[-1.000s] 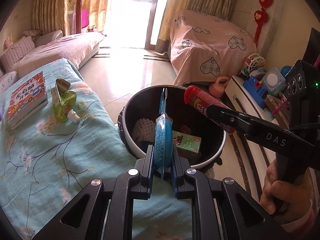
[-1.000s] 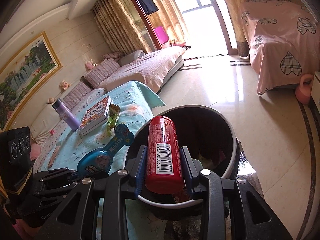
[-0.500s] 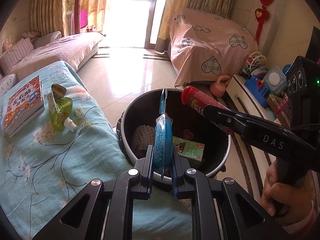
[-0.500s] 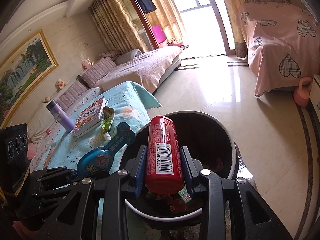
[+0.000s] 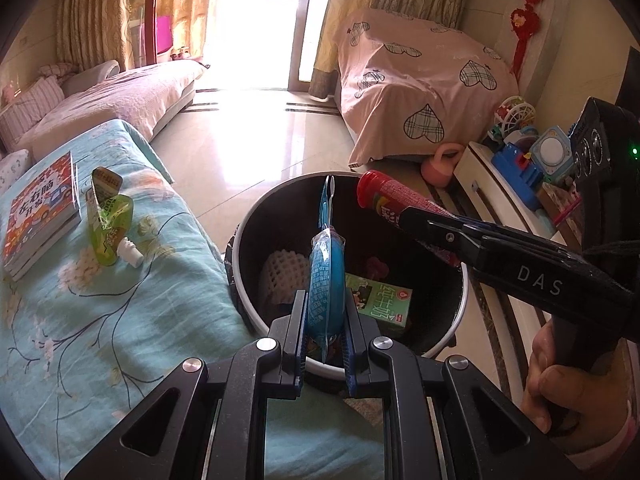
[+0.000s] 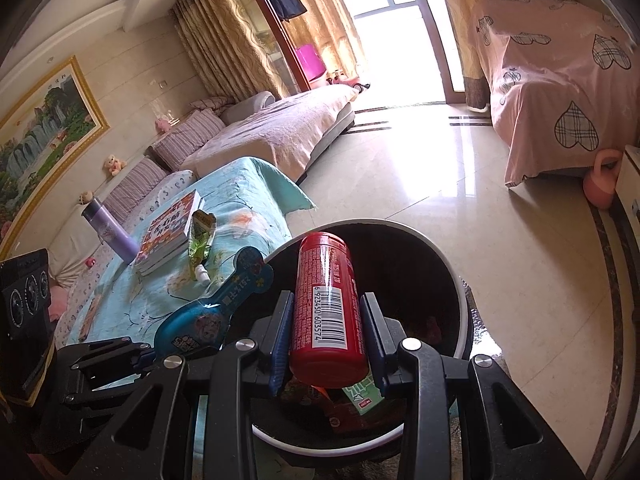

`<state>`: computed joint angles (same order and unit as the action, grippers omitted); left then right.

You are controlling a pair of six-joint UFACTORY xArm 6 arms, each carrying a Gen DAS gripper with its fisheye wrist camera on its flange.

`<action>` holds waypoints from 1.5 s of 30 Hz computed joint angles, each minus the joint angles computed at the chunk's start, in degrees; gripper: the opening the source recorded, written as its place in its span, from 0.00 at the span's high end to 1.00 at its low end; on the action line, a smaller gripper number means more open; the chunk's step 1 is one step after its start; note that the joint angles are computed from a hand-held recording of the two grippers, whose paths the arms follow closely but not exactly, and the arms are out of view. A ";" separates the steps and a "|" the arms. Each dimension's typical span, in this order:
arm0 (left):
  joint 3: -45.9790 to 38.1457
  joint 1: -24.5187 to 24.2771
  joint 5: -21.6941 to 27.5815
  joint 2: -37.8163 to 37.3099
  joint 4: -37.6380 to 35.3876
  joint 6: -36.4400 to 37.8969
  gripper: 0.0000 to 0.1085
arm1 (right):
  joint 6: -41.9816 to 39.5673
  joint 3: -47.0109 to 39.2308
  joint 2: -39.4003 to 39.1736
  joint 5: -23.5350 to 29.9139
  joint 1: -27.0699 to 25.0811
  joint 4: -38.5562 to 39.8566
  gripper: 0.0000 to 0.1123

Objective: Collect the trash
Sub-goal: 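Carry the blue brush and red cylinder with both tools over the bin, then open both tools to drop the blue brush and red cylinder into the bin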

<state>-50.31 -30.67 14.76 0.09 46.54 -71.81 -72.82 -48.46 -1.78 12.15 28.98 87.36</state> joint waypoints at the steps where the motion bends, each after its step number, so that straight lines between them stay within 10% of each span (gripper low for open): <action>1: -0.21 -0.07 0.11 0.20 -0.24 0.26 0.88 | 0.22 -0.06 0.11 0.05 -0.08 -0.20 0.70; 25: -2.18 -0.31 -0.22 2.75 -9.15 7.53 0.87 | 5.95 -1.46 3.16 0.29 -0.50 -5.51 0.69; 29: -1.79 -0.30 0.42 1.92 -9.36 7.05 0.74 | 7.48 -1.60 3.32 1.86 -1.36 -6.29 0.66; 35: 2.01 0.11 0.47 -2.79 -2.00 -1.05 0.59 | 6.44 0.38 -0.06 1.83 -1.45 -4.07 0.58; 41: 11.37 -2.58 5.50 -14.24 14.85 -21.90 0.25 | 0.36 5.56 -7.31 0.58 0.92 4.42 0.25; 45: 20.46 -6.40 10.27 -24.78 19.87 -32.58 0.24 | -5.82 10.26 -13.13 -1.97 4.38 12.64 0.14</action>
<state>-29.85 -37.07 25.04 -24.69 66.41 -104.39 -78.64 -38.20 -14.90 10.18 33.36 100.01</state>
